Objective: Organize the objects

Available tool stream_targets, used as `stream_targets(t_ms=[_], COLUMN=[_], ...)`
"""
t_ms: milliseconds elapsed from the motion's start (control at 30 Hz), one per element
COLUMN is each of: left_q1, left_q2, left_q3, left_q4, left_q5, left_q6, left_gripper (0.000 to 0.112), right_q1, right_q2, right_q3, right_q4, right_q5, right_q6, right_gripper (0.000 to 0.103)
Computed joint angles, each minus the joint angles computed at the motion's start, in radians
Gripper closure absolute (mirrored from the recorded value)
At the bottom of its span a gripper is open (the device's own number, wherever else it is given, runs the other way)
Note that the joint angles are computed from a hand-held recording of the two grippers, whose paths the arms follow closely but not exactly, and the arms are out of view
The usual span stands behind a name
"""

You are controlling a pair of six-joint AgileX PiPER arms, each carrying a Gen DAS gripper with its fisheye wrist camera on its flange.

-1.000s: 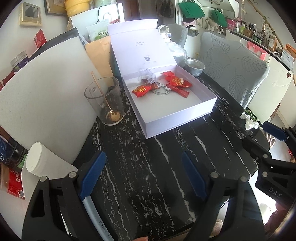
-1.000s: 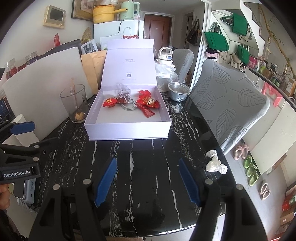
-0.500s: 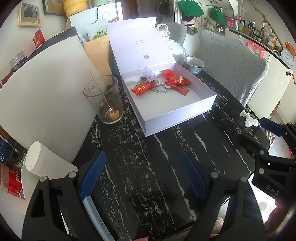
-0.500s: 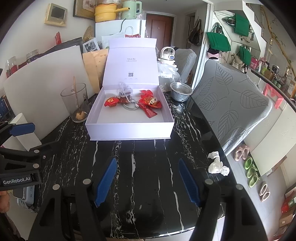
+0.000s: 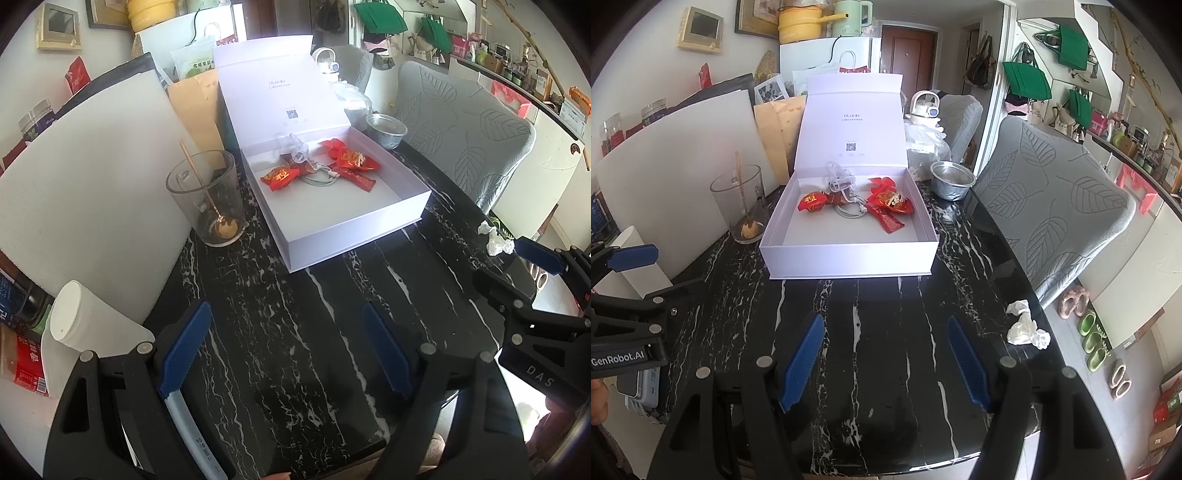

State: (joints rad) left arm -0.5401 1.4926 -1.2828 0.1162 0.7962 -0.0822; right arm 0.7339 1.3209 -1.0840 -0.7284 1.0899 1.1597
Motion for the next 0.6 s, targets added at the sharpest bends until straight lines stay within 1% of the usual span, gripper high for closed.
stream_targets(t_ms=[600], left_q1=[0.008], left_q2=[0.013], left_q3=[-0.007], left_q4=[-0.018], left_q5=[0.006], left_q6=[0.016], left_gripper=[0.028], right_q1=[-0.017], right_q2=[0.007], right_q3=[0.005], right_q4=[0.017], right_q5=[-0.019], right_q6=[-0.011], right_gripper=[0.033])
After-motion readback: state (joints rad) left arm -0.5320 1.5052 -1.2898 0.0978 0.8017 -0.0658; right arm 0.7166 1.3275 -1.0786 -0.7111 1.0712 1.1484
